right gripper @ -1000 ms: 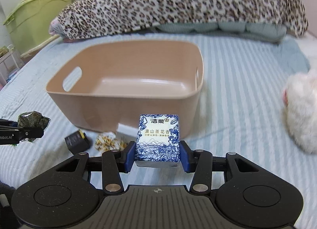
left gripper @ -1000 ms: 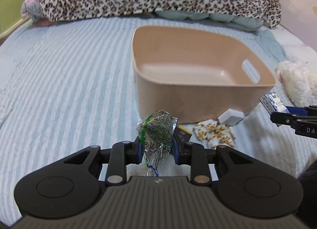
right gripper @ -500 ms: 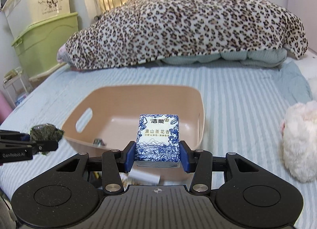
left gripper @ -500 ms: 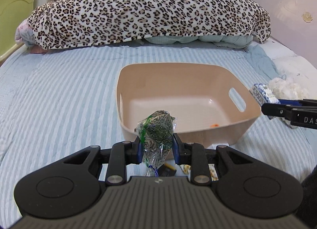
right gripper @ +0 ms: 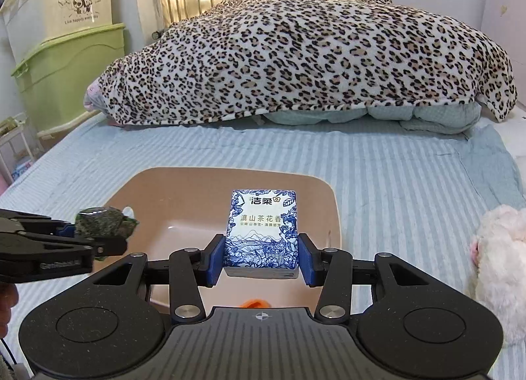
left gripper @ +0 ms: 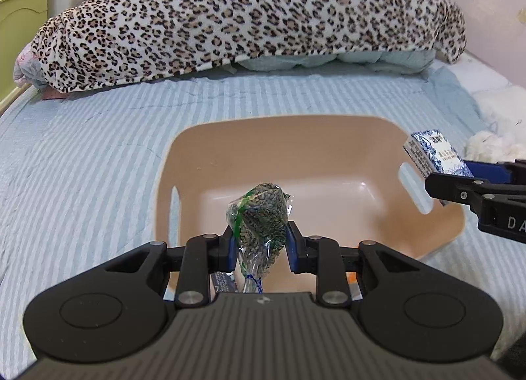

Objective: Organize objects
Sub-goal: 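Grasp green herb packet with left gripper while right grasps blue tea box, drop both in basket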

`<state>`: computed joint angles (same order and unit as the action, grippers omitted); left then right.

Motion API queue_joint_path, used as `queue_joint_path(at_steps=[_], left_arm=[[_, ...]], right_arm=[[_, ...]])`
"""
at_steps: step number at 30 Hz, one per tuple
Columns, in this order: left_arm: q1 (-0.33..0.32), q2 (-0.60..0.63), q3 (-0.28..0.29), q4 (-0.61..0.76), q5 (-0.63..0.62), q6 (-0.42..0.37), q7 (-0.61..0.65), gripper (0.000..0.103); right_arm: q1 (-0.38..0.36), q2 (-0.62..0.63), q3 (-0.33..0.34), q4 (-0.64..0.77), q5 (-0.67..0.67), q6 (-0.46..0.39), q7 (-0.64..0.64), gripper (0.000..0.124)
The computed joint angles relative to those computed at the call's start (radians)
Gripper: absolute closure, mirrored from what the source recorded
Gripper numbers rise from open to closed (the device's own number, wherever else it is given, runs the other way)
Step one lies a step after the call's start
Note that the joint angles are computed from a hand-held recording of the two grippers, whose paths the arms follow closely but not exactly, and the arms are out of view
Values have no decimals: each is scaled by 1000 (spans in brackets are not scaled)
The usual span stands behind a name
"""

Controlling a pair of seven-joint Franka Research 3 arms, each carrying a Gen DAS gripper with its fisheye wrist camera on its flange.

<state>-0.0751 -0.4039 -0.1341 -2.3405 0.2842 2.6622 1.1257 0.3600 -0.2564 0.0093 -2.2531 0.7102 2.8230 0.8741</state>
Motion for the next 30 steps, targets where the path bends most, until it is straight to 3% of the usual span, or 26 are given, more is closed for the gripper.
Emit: queue_joint_path(at_steps=[7, 17, 18, 19, 23, 30], left_arm=[[1, 76, -10, 37, 12, -40, -9, 73], [-4, 97, -11, 51, 6, -64, -1, 71], [-2, 89, -13, 46, 10, -60, -10, 70], [0, 80, -13, 43, 10, -58, -18, 67], [-1, 33, -8, 24, -10, -58, -49, 32], [-10, -77, -3, -25, 10, -86, -23, 27]], right_arm=[[-21, 71, 37, 31, -101, 3, 62, 81], [-45, 113, 59, 52, -246, -63, 169, 81], [-45, 108, 57, 49, -247, -66, 171, 75], [-45, 101, 56, 45, -245, -67, 171, 71], [-34, 69, 36, 38, -179, -83, 127, 61], [-24, -30, 12, -13, -134, -95, 95, 33]])
